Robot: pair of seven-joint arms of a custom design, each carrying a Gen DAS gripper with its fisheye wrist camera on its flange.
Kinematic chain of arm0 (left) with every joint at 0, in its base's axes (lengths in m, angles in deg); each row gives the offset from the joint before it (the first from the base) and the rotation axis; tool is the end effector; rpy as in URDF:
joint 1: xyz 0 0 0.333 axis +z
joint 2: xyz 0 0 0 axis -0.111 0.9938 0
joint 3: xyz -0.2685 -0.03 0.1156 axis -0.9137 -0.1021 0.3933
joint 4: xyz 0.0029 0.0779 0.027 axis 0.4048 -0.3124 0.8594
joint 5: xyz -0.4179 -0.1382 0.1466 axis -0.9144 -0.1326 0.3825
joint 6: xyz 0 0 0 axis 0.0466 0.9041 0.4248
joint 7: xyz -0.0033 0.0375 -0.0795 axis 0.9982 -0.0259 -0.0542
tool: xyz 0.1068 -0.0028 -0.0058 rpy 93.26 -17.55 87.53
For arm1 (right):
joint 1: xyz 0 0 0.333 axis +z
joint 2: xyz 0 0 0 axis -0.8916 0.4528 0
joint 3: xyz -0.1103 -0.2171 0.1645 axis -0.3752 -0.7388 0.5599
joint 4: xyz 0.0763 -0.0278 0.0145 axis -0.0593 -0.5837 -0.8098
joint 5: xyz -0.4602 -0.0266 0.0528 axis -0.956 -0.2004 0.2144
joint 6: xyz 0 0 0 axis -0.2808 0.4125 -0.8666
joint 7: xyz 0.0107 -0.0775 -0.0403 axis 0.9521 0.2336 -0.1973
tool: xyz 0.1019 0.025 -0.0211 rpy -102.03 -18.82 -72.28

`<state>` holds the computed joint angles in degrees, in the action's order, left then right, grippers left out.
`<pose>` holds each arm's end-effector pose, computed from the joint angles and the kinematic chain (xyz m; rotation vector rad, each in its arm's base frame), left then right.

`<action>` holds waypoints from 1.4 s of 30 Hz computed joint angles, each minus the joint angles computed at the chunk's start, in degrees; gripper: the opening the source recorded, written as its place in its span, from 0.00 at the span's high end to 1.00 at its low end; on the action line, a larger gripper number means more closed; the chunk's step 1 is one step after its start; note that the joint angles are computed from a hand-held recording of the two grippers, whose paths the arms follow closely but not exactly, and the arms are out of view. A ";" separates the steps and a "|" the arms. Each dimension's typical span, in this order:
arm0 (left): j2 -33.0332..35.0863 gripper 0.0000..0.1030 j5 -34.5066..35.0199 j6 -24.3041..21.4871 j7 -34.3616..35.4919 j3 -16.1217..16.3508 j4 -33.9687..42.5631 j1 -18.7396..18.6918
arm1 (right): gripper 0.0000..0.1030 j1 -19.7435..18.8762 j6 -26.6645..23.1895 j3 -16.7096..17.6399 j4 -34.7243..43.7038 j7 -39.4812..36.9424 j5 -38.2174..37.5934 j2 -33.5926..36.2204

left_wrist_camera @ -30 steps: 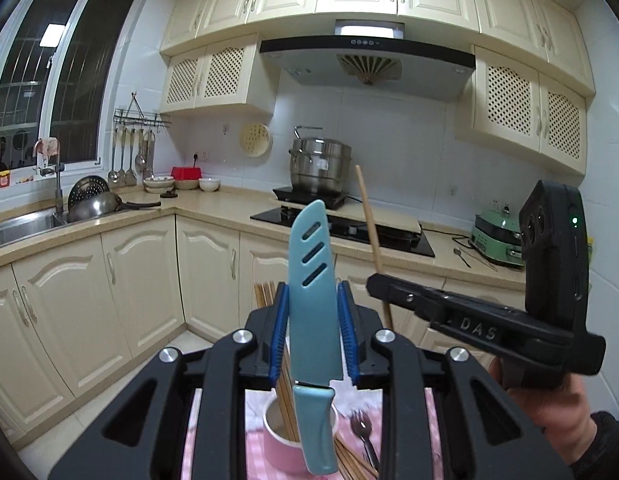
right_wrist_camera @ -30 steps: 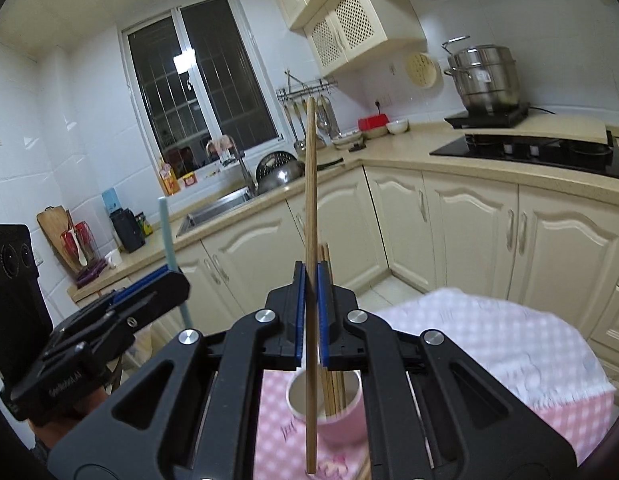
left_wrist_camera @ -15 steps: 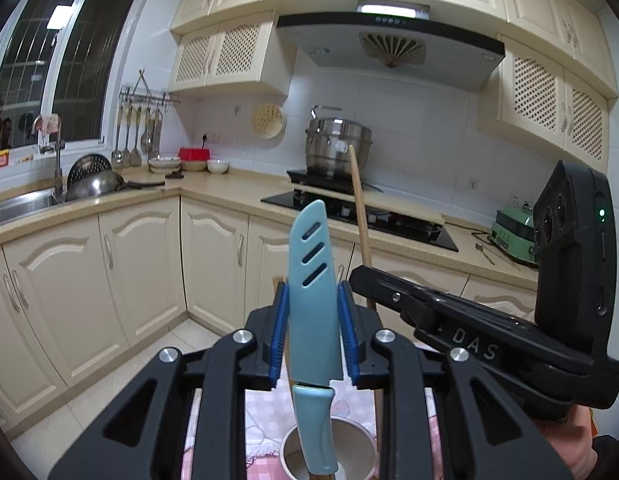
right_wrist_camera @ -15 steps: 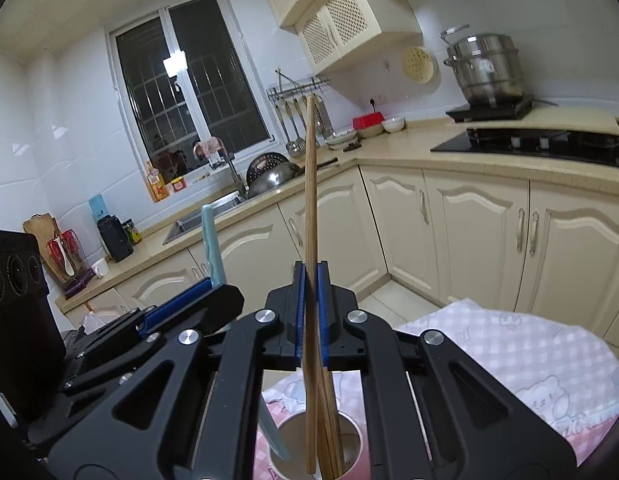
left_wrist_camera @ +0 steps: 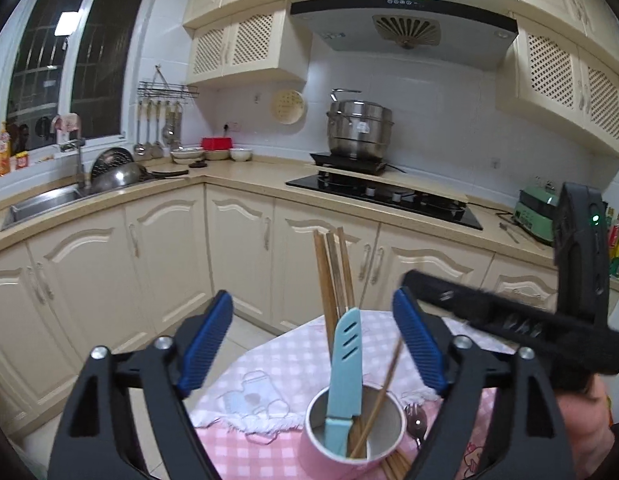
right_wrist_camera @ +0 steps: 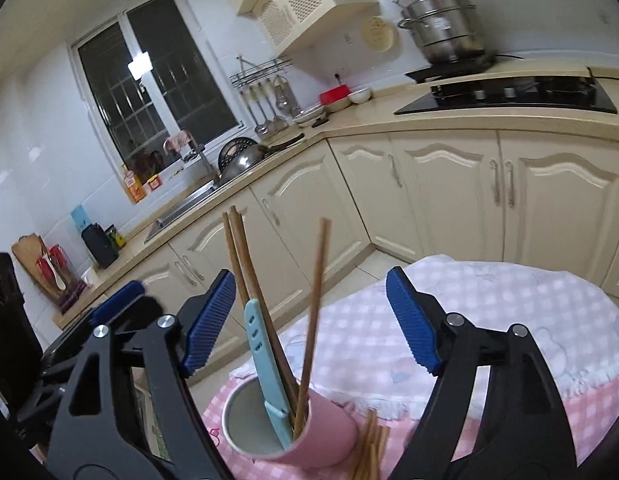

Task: Organize utensils
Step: 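Withdraw both open tools away from the pink cup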

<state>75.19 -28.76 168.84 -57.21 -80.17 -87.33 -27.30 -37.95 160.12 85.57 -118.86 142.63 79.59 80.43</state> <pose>0.6118 -0.3841 0.6658 -1.5153 1.4962 -1.0906 0.6841 0.3936 0.6676 -1.5311 1.2375 -0.2346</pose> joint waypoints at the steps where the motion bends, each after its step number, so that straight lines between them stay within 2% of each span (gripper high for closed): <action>1: -0.47 0.17 0.56 -2.12 -0.14 -0.14 -0.01 -0.46 | 0.11 -0.21 0.48 -0.10 -1.35 0.10 0.22 -1.05; 4: -1.56 0.14 0.98 -7.67 0.54 -1.01 0.21 -1.34 | 0.06 -0.65 0.98 -0.55 -5.49 0.82 0.29 -4.50; 7: -2.43 0.13 0.84 -12.66 1.10 -1.98 0.61 -2.04 | 0.06 -0.63 0.18 -1.36 -9.07 2.31 -1.15 -7.75; 14: -5.65 0.10 0.02 -18.21 0.58 -3.89 -1.36 -2.27 | 0.06 -1.08 0.04 -1.39 -16.58 3.88 -3.29 -14.58; 19: -7.57 0.09 -0.50 -19.98 0.05 -5.21 -2.77 -1.91 | 0.06 -1.63 0.27 -0.88 -21.62 3.01 -2.90 -19.13; 32: -12.44 0.09 -3.90 -21.95 -2.47 -7.69 -8.56 -0.81 | 0.06 -2.05 -2.80 -0.21 -29.97 -0.25 0.18 -27.25; 42: -12.65 0.09 -6.38 -22.44 -2.45 -8.87 -10.57 -0.90 | 0.06 -2.71 -5.58 -0.45 -33.24 -0.20 -0.05 -30.13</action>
<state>62.54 -35.14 146.40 -59.66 -89.05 -97.90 -28.20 -40.65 154.54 85.11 -152.10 142.42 79.54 50.30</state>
